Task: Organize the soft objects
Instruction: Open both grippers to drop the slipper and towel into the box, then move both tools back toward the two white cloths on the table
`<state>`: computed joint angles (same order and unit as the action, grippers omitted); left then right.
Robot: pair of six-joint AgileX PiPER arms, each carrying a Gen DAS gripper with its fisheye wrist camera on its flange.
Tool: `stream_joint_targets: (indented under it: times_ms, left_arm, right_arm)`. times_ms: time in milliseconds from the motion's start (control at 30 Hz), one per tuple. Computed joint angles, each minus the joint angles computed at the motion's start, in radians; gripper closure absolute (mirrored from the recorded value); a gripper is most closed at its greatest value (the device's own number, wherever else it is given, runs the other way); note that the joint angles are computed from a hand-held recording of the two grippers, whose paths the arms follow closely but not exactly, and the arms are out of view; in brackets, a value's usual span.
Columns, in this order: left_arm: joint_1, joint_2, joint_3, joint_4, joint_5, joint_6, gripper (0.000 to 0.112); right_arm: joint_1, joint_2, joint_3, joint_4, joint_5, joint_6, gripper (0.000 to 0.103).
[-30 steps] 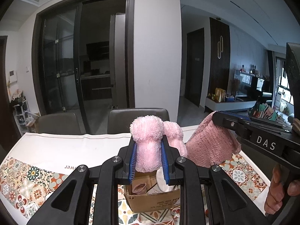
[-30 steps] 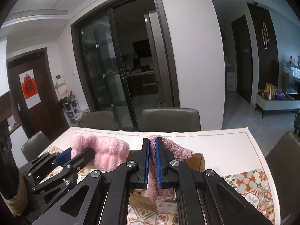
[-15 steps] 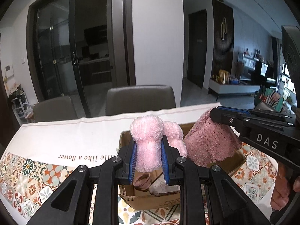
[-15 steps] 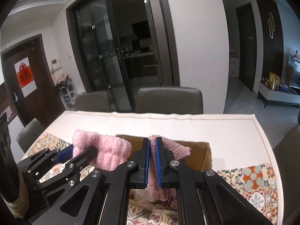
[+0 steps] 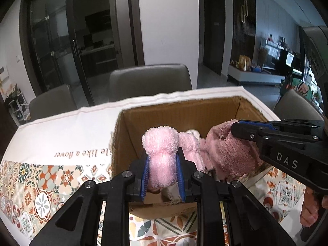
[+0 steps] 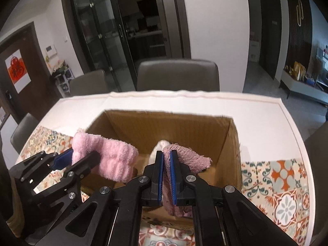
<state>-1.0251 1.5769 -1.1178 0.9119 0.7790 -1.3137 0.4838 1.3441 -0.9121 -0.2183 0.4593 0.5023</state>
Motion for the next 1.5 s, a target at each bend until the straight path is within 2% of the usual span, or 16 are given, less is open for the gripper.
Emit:
stream_joint_targets:
  times_ms: [233,300,367,400,533,600,733,1167,1500]
  left_arm:
    - [0.017,0.011,0.008,-0.051,-0.020,0.037,0.081]
    - [0.016,0.006,0.013,-0.048,-0.021,0.037,0.076]
    - [0.013,0.002,0.016,-0.047,-0.023,0.038,0.070]
    - [0.012,-0.004,0.022,-0.042,-0.026,0.034,0.068]
    - [-0.007,-0.027,0.023,-0.029,0.000,0.015,0.058]
    - [-0.015,-0.049,0.029,-0.023,0.003,0.005,0.057]
    - [-0.059,-0.092,0.033,0.015,0.054,-0.035,0.057]
    - [-0.264,-0.200,0.035,0.104,0.278,-0.124,0.057]
    - [-0.420,-0.242,0.060,0.117,0.423,-0.201,0.057]
  right_arm:
    - [-0.011,0.044,0.008,0.053,0.018,-0.031,0.094]
    - [-0.017,0.042,0.017,0.073,0.014,-0.047,0.091]
    - [-0.016,0.035,0.023,0.062,0.018,-0.030,0.073]
    - [-0.016,0.032,0.027,0.057,0.015,-0.021,0.070]
    - [0.006,-0.006,0.043,-0.027,0.024,0.067,0.069]
    - [0.015,-0.034,0.051,-0.056,0.035,0.104,0.069]
    - [0.048,-0.091,0.056,-0.150,0.067,0.216,0.062]
    - [0.223,-0.273,0.065,-0.304,0.250,0.437,0.061]
    - [0.445,-0.368,0.098,-0.430,0.415,0.627,0.061]
